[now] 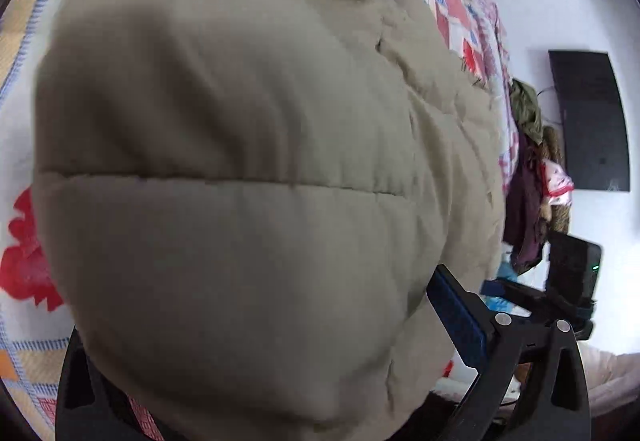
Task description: Fold large clothes
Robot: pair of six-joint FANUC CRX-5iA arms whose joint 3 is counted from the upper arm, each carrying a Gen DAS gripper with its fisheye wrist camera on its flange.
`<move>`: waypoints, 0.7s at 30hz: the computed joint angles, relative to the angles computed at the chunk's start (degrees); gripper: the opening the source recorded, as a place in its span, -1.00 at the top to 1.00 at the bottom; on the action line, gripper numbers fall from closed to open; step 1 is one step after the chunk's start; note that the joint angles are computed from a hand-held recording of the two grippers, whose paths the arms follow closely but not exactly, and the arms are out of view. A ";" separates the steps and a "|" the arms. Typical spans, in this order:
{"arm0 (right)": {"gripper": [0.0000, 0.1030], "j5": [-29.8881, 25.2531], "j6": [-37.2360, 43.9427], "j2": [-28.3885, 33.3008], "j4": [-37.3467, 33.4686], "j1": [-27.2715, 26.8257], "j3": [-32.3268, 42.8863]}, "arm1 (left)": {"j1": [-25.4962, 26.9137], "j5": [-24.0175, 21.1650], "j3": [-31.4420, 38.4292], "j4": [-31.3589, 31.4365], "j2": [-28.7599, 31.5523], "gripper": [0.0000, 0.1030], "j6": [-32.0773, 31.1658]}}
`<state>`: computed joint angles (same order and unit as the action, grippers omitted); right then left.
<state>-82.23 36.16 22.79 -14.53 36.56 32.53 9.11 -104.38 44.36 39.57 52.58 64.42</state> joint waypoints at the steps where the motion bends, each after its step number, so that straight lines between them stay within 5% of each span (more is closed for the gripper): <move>1: -0.68 -0.07 0.04 -0.01 -0.37 -0.15 0.15 | -0.36 -0.23 0.76 -0.84 0.21 -0.92 -0.35; 2: -0.68 -0.14 0.40 -0.06 -1.03 -0.52 0.54 | -0.71 -0.06 1.21 -1.64 0.12 -0.77 -0.90; 4: -0.68 -0.26 1.13 -0.12 -0.93 -0.78 1.12 | -0.74 -0.84 1.99 -1.01 0.52 -0.05 -1.77; 7: -0.68 0.18 1.59 -0.83 3.44 -0.40 0.78 | -0.45 0.13 0.27 0.74 -0.63 0.27 -1.59; 9: -0.66 2.26 -0.19 -2.04 8.01 0.16 -1.38 | -0.58 1.17 -1.17 0.89 -2.15 0.37 -2.04; 11: -0.07 4.52 -2.31 -3.03 11.66 0.40 -3.73 | -0.65 1.48 -1.76 1.17 -3.29 0.42 -1.94; 12: 0.67 4.68 -2.63 -2.73 12.66 0.26 -3.95 | -0.72 1.40 -1.65 1.45 -3.66 0.45 -1.49; 13: 0.78 5.57 -3.03 -2.69 13.99 0.21 -4.66 | -0.75 1.31 -1.67 1.62 -4.08 0.45 -1.15; 21: 0.78 17.18 -1.55 -0.67 19.52 -1.03 -8.82 | -3.48 -0.29 2.09 2.12 -8.37 0.45 -0.74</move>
<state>-65.05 34.61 22.12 4.99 35.53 23.71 5.63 -104.67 46.45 41.70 44.21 63.68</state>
